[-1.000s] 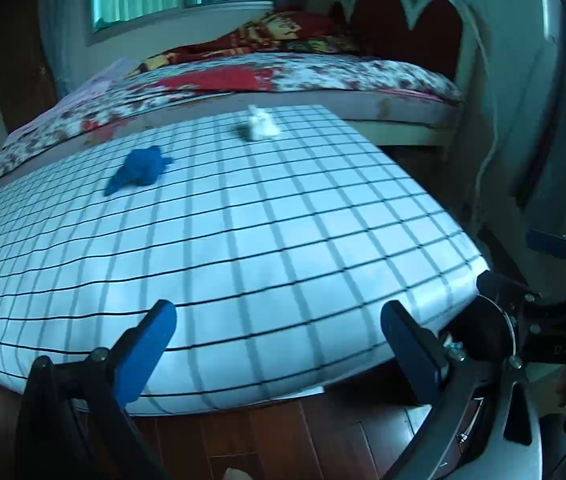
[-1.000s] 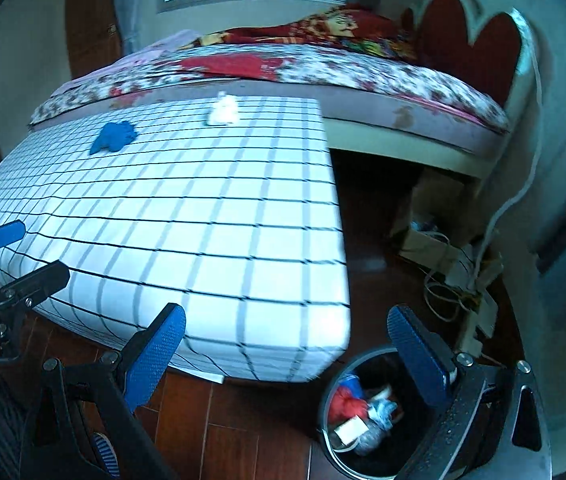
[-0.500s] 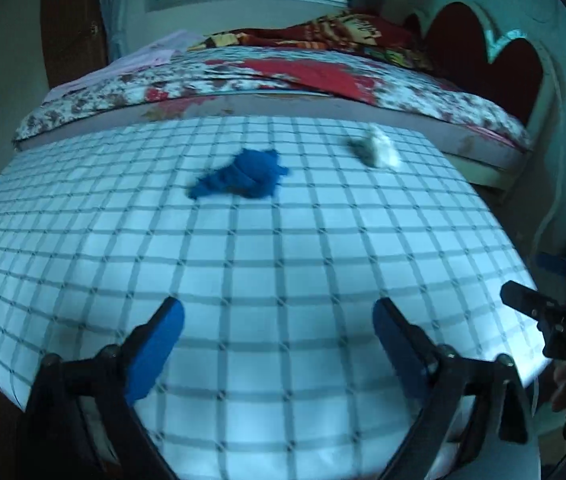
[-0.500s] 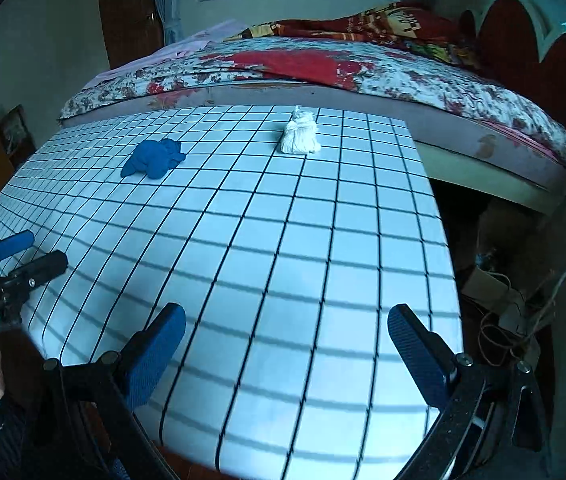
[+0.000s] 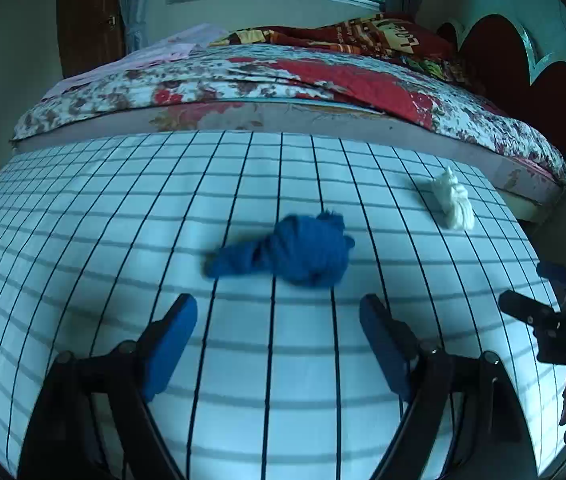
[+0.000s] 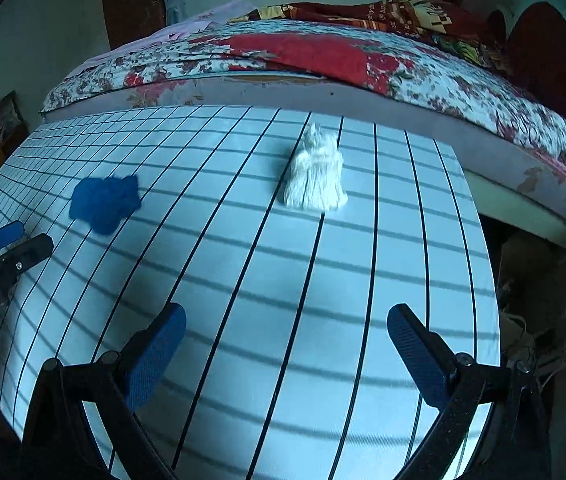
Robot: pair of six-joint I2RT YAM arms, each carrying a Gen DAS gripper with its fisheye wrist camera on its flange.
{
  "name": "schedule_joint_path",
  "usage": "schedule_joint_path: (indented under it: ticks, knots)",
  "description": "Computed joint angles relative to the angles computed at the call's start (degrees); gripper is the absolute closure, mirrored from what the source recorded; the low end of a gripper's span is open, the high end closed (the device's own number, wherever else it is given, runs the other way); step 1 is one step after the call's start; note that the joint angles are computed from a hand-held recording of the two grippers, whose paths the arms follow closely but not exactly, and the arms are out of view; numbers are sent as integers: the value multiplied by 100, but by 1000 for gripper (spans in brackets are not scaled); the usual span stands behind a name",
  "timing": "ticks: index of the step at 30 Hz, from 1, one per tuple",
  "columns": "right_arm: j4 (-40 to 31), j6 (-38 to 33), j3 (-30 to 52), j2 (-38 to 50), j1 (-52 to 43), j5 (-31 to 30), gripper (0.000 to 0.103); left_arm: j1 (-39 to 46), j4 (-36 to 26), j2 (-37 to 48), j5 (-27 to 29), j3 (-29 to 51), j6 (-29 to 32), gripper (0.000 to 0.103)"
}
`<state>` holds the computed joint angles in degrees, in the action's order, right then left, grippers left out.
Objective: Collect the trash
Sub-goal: 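Grasp the blue glove with the left gripper while the right gripper grasps the white tissue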
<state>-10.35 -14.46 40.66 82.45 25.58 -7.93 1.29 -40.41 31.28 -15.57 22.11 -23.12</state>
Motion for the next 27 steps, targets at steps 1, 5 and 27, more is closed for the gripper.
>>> schedule_joint_path:
  ticks: [1, 5, 27]
  knots:
    - [72, 7, 126, 164, 16, 27, 4, 105, 205, 206, 64, 13, 87, 19]
    - [365, 93, 696, 955, 46, 36, 10, 245, 930, 1000, 206, 78, 223, 19]
    - [660, 440, 1874, 2315, 69, 95, 70, 659, 2032, 2902, 672, 361, 567, 62]
